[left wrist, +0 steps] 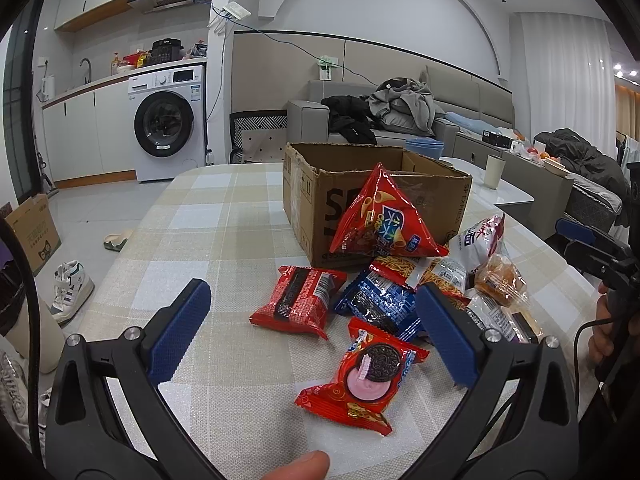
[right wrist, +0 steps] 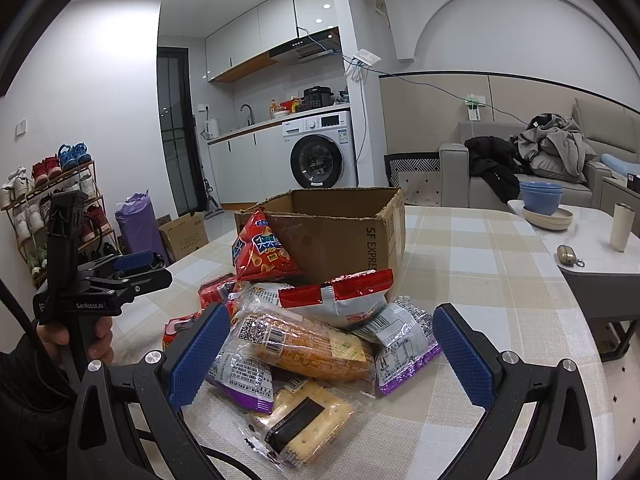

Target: Organize snacks

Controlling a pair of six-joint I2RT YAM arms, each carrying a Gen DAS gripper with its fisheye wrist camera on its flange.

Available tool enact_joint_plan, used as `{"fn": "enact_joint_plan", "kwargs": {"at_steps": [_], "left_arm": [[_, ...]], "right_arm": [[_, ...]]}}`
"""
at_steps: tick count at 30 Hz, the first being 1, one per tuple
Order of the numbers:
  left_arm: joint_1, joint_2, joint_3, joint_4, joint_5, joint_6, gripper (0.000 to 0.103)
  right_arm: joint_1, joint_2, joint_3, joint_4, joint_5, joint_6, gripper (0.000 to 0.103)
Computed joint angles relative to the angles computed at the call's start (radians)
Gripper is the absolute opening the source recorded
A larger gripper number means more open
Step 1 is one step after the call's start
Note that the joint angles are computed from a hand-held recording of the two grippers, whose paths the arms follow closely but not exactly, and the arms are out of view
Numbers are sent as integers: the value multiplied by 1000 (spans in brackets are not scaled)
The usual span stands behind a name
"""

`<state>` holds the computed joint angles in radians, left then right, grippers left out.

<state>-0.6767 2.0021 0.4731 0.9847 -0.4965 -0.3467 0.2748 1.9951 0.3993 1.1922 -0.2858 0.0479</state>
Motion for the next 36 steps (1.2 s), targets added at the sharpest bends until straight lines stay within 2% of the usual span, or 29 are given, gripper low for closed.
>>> {"fn": "enact_joint_plan", "kwargs": {"at_steps": [26, 33, 36], "left_arm": [[-1, 11, 4, 5, 2, 4, 102], [5, 23, 10, 14, 47, 30, 102], [7, 16, 20, -14, 55, 35, 102]], "right_arm": [[-2, 1, 12, -20, -2, 10, 103], [0, -12, 39, -97, 6, 3, 103], [2, -14, 77, -177, 21, 11, 103]]}}
